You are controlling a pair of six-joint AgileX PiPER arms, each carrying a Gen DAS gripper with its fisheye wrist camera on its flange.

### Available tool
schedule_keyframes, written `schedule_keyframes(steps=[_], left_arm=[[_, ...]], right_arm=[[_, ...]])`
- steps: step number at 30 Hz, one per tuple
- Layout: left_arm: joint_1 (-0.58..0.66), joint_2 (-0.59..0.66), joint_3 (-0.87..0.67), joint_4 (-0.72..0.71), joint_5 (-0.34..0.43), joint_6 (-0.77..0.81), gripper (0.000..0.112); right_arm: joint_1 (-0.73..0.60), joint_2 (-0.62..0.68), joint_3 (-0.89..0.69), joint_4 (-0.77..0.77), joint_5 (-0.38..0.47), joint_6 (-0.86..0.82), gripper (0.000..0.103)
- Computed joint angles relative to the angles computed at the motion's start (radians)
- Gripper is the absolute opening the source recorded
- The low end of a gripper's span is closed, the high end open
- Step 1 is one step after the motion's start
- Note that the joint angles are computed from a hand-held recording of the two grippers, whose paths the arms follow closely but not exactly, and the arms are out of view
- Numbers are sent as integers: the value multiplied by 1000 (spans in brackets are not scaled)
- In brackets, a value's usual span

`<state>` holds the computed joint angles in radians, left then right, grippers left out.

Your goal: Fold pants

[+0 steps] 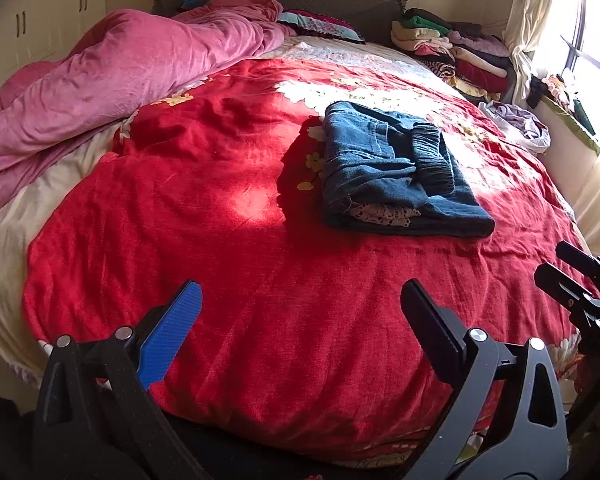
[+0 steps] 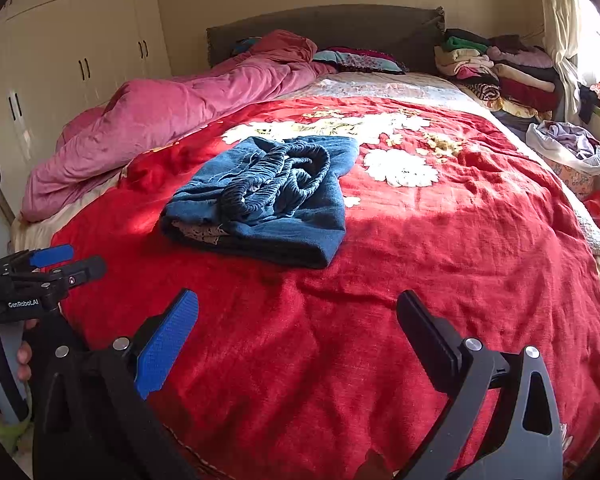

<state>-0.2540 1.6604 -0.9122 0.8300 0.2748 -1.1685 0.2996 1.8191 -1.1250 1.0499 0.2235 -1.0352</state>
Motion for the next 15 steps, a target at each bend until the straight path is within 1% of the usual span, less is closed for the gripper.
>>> schedule_keyframes(steps=[9,15], left_arm=[[2,0,-2,-1,3,1,93],[7,-3,-1,-16,2,18,93]], right_arm=[[-2,-1,0,4,-2,-7,99],[-2,-10,1,-24,-8,19,99]])
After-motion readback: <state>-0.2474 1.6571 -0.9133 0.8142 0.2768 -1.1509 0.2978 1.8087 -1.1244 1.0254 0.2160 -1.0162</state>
